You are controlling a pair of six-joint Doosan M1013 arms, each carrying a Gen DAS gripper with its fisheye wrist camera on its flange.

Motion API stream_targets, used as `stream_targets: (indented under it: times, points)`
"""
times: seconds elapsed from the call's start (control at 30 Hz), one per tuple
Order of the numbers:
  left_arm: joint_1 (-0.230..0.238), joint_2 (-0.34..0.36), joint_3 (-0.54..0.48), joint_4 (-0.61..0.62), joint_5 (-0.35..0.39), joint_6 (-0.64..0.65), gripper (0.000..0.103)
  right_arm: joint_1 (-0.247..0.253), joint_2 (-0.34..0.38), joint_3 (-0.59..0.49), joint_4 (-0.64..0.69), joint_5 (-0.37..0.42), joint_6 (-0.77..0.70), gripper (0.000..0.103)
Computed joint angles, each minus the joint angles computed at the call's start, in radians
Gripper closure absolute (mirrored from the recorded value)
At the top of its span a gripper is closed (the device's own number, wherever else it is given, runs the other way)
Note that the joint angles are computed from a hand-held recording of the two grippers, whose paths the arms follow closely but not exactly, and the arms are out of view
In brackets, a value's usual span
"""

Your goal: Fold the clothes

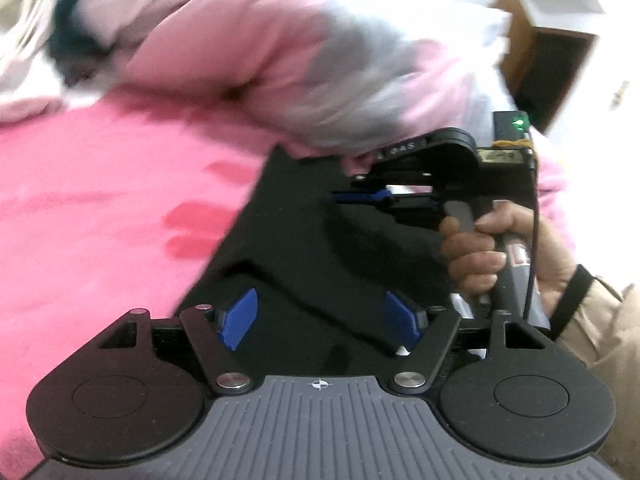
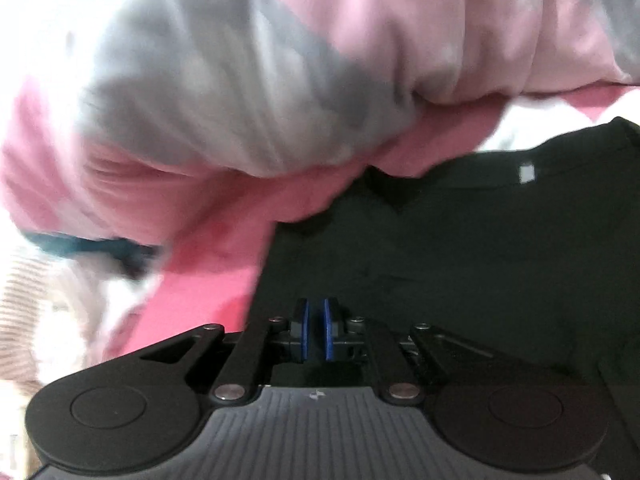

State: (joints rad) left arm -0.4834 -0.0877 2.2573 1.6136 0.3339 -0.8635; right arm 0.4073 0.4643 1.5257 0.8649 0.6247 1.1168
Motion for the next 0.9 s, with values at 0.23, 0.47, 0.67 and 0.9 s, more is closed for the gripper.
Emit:
stream_targets:
  times: [0.23, 0.47, 0.67, 0.9]
  points:
    - [0.014, -0.005, 0.010, 0.061, -0.028, -0.090, 0.032, 0.006, -0.021, 0.023, 0.027, -0.188, -0.027, 0.096]
    - [0.007, 0.000, 0.008, 0.055, -0.006, -0.072, 0.032, -0.009, 0.058, -0.067, -0.072, -0.124, 0.138, 0.098]
    - [0.009, -0.003, 0.013, 0.071, -0.002, -0.091, 0.032, 0.012, 0.012, -0.015, 0.098, -0.223, -0.075, 0.096]
    - [-0.002, -0.002, 0.011, 0.047, 0.018, -0.055, 0.032, 0.038, 0.094, -0.131, -0.111, -0.097, 0.111, 0.098]
